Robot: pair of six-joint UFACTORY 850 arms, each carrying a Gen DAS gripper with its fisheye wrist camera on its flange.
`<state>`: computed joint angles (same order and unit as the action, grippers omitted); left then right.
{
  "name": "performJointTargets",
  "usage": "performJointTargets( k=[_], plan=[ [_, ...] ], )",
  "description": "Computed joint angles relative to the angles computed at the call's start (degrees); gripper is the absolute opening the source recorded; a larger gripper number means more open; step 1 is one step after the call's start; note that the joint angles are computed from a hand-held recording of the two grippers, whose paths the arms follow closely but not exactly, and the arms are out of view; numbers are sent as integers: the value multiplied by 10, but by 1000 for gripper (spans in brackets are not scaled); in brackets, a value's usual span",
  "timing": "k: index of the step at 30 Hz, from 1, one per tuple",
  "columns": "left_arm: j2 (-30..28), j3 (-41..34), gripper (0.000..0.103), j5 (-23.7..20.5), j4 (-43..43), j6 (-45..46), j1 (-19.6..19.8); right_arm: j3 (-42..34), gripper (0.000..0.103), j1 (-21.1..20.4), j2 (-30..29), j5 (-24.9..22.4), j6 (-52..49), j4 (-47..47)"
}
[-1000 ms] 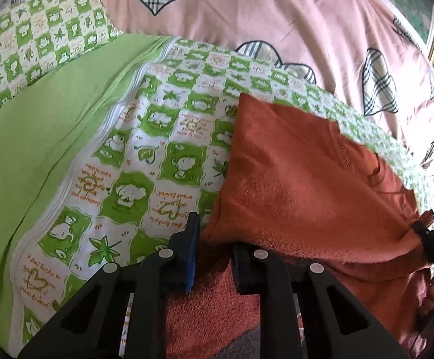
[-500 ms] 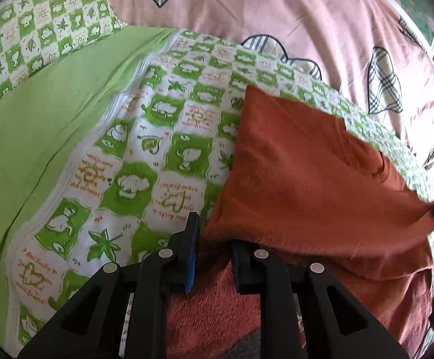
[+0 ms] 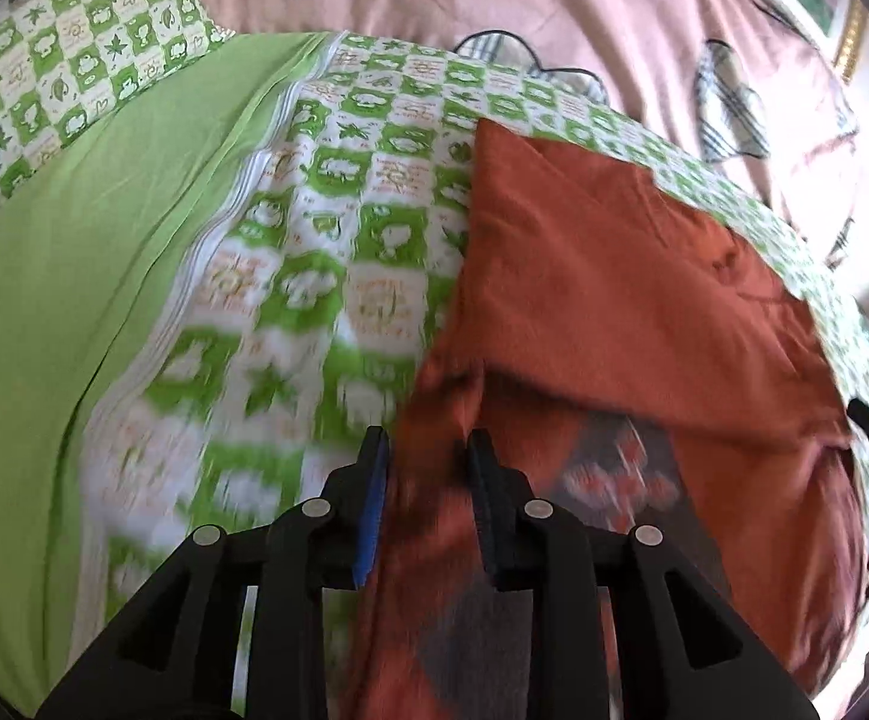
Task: Fold small clothes
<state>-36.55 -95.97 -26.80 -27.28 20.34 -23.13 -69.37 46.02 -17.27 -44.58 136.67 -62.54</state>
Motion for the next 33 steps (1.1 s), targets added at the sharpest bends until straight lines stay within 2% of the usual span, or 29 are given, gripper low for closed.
performJointTargets(
  k=[2,4,6,9,11,14,19,22,24,25,26,29,33],
  plan=[
    [30,40,40,-13,-49,55,7,7,23,23,15,-19,16,-9],
    [59,80,45,-23,-91,99,14,12,42,42,24,-23,35,-28],
    [85,116,48,-26,-111,127,18,9,48,61,25,-21,34,-34],
    [129,179,53,-26,-136,167,24,10,49,89,25,-1,42,-47],
    [150,210,61,-25,-142,183,29,9,51,108,21,4,49,-48],
    [180,256,64,-33,-154,203,41,20,55,136,21,16,92,-69],
    [220,319,65,-54,-214,269,63,49,59,183,31,21,151,-78],
    [228,337,62,-92,-275,326,76,72,62,209,43,8,190,-78],
    [231,342,53,-106,-291,346,76,85,62,226,50,-3,213,-67],
    [230,342,43,-111,-292,350,73,91,62,233,53,-7,223,-62],
    [230,342,41,-114,-287,350,71,96,62,239,55,-9,230,-59],
    [230,343,41,-116,-280,352,70,101,62,254,55,-3,232,-57],
    [224,338,41,-132,-272,359,69,102,62,257,45,33,229,-81]
  ],
)
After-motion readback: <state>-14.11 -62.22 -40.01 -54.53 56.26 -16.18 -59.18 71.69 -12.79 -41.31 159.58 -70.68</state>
